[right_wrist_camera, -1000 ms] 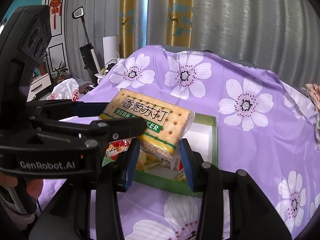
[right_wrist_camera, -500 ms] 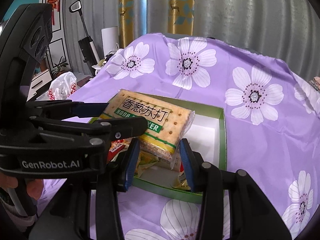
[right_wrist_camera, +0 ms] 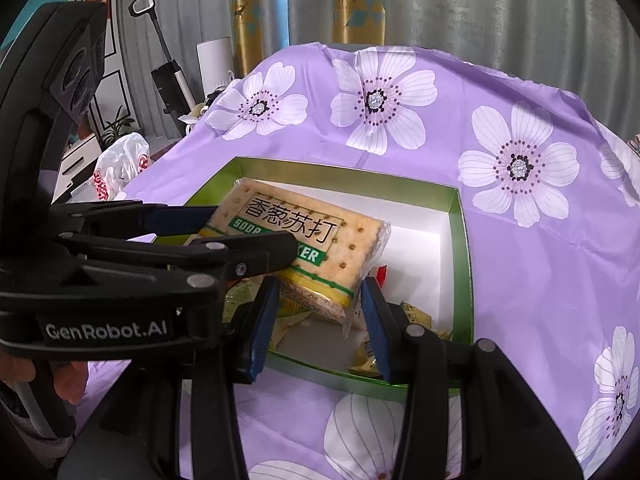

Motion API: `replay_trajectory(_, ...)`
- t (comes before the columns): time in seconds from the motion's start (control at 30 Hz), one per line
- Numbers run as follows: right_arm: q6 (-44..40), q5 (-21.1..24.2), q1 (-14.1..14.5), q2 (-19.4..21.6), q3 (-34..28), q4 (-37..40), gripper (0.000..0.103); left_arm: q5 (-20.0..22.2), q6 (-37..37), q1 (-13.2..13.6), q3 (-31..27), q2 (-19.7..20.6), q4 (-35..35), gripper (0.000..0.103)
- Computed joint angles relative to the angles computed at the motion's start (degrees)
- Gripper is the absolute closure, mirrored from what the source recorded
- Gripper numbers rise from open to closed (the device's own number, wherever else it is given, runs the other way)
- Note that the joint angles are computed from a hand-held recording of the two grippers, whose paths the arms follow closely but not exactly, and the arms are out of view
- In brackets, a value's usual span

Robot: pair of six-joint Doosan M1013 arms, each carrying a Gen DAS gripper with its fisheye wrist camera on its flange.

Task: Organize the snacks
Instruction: 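Lower the cracker packet into the box and open the left gripper, then move the left gripper to the orange panda-print packet beside the box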

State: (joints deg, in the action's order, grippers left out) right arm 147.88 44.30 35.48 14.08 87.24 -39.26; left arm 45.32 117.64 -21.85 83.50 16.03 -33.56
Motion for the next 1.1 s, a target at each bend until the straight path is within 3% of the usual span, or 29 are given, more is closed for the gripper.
replay_trajectory(0.1,0.00,0.83,0.01,0.44,-0.46,0.06,0.055,0.98,-1.20,0.16,-0.38,0.42,-0.17,0.037)
replay_trajectory(0.2,2.13,2.10,0.33,0.75,-0.67,-2.03,0.048,1.17,-2.66,-0.10,-0.63,0.56,1.08,0.024)
replay_trajectory(0.3,5.36,2.19,0.72,0.35,-0.06,-4.06,0.035,-0.93,-3.68,-0.76,0.21,-0.33,3.31,0.018)
replay_trajectory(0.43,12.01,2.75,1.92,-1.29,2.07,-8.63,0.031,-4.96,-6.54,-2.21,2.24,-2.56,8.09,0.015)
replay_trajectory(0.53,17.40,5.13,3.35,-2.66,4.02,-12.02,0.026,-7.06,-4.40,-3.08,3.86,-4.27,7.65,0.014)
replay_trajectory(0.63,19.98,7.61,4.29,-3.69,5.35,-12.12,0.025,-8.31,0.68,-3.86,5.38,-6.02,5.01,0.007)
replay_trajectory(0.77,22.54,9.26,5.21,-4.87,6.80,-11.12,0.025,-6.09,7.86,-3.71,6.32,-7.36,-1.09,0.007)
replay_trajectory(1.1,23.75,8.39,7.08,-4.80,6.30,-11.85,0.022,-7.35,8.61,-2.71,8.29,-10.00,-1.10,0.007)
